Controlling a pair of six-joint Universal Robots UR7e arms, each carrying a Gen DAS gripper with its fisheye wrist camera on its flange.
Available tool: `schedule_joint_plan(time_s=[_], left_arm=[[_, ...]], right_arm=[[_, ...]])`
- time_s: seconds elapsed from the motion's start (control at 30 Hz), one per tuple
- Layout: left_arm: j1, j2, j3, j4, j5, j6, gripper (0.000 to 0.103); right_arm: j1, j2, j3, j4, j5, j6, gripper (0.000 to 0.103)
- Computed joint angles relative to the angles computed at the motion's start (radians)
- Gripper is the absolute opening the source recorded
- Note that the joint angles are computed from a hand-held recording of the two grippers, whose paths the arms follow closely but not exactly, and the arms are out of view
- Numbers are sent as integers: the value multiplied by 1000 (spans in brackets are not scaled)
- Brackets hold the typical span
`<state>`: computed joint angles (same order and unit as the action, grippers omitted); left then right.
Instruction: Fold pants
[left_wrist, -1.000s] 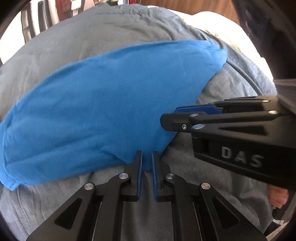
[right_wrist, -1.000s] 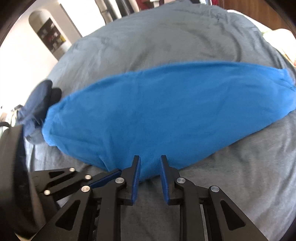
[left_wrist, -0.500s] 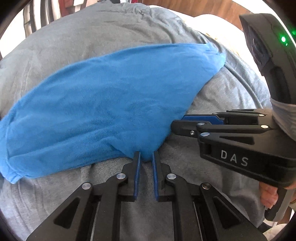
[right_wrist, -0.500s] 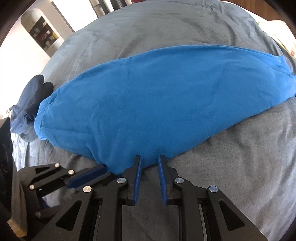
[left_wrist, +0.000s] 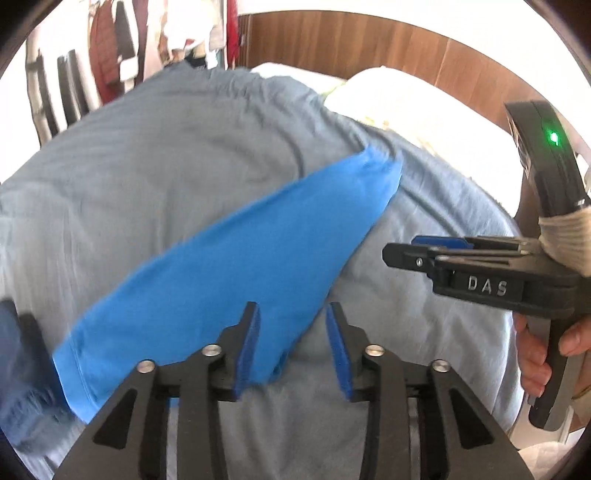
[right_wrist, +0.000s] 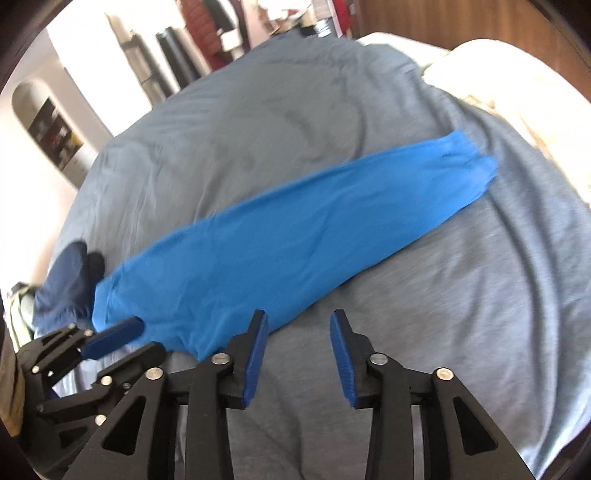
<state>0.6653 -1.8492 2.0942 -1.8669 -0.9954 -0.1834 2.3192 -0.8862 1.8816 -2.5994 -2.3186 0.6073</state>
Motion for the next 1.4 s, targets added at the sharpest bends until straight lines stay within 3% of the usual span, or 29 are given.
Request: schedule_joint_plan(time_s=[0.1,0.3,0.43,0.6,0.83,1.07,1.3,1.4], left_arm=[[-8,53,-27,-68,-5,70,47],[28,215,-107,-215,-85,318,48],[74,350,-177,-302,-153,466,48],[134,513,-274,-357,-215,557,48],[192,747,-450,-347,-277,644,47],[217,925,-618,-294,-294,705,47],[265,1114,-860,-108,-371,703,45],[287,1193,-968,12,-419,699,37]], right_arm=[[3,-25,1,-9,-42,3,41],[-12,-61,11,-73,-115,3,41],[-36,-77,36,-178,-191,-11,41],[-83,-96,72,-317,-264,-31,41],[-205,-94,98,-545,-238,-108,41],[-307,-94,110,-656,-213,-102,41],[-404,-90,105,-692,-121,-89,41],[-435,-81,96,-707,-86,-98,41]])
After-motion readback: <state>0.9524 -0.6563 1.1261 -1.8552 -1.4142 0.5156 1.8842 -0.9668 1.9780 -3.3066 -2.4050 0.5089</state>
